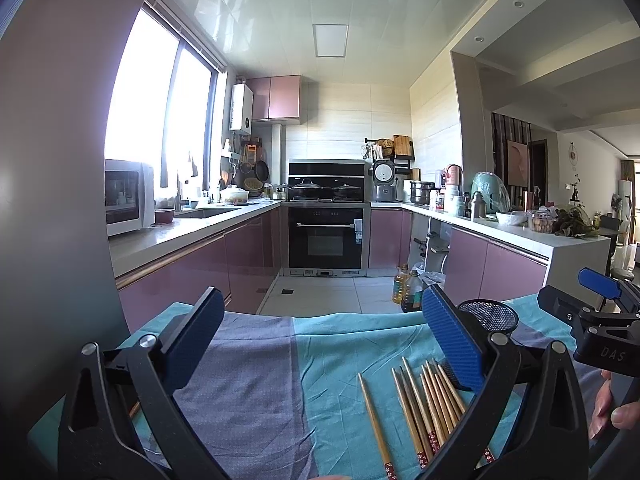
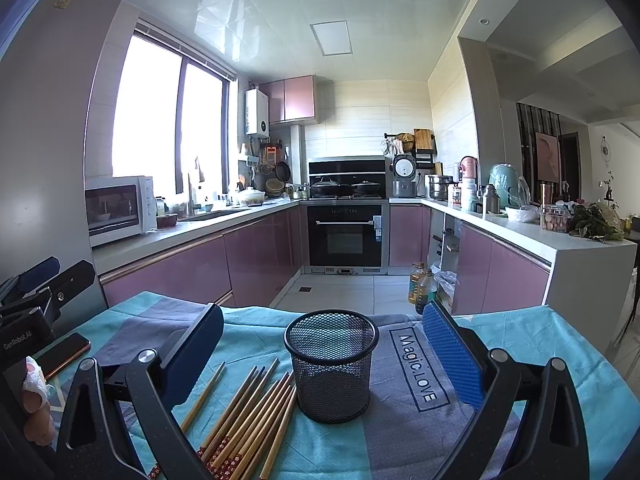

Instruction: Organize utensils

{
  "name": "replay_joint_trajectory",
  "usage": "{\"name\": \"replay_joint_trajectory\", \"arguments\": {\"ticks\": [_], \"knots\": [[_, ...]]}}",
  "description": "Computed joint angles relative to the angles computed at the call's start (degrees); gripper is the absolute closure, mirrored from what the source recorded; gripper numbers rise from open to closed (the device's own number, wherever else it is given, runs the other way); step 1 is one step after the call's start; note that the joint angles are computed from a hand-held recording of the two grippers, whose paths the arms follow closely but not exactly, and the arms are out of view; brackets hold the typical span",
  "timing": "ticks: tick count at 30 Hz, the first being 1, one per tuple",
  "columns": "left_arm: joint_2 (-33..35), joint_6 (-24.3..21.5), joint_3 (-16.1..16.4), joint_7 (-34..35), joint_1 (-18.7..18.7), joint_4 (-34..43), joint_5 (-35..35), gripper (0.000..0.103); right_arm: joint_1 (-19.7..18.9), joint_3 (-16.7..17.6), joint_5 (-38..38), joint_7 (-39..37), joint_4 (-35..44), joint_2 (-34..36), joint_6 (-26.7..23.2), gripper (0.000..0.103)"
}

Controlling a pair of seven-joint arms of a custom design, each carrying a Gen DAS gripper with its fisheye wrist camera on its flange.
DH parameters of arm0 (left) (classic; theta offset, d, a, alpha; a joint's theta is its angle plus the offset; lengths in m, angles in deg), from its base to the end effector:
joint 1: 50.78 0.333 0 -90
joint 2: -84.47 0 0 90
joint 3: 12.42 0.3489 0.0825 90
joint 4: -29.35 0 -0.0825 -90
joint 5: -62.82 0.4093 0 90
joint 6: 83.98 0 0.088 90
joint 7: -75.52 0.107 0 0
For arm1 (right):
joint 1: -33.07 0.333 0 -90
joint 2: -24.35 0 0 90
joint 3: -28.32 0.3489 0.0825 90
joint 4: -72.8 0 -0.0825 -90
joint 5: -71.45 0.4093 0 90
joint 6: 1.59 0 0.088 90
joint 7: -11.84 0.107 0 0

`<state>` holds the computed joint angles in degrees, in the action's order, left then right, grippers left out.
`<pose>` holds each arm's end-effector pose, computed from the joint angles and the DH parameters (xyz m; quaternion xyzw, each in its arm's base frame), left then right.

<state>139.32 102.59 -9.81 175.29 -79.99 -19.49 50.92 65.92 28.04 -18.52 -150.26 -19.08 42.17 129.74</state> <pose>0.7734 -0.3909 0.5227 -0.3955 0.6372 -0.5604 0.3515 0.6246 0.3731 0.5335 -0.4448 0.6427 -0.4948 0.3797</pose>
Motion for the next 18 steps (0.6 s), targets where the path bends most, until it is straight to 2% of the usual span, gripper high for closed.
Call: {"name": "replay_joint_trajectory", "arguments": {"ticks": [18], "knots": [[0.1,0.0,0.0,-0.1,-0.1,0.1,0.0,0.006,0.0,0.0,0.1,0.0,-0.1,0.0,-0.2,0.007]]}}
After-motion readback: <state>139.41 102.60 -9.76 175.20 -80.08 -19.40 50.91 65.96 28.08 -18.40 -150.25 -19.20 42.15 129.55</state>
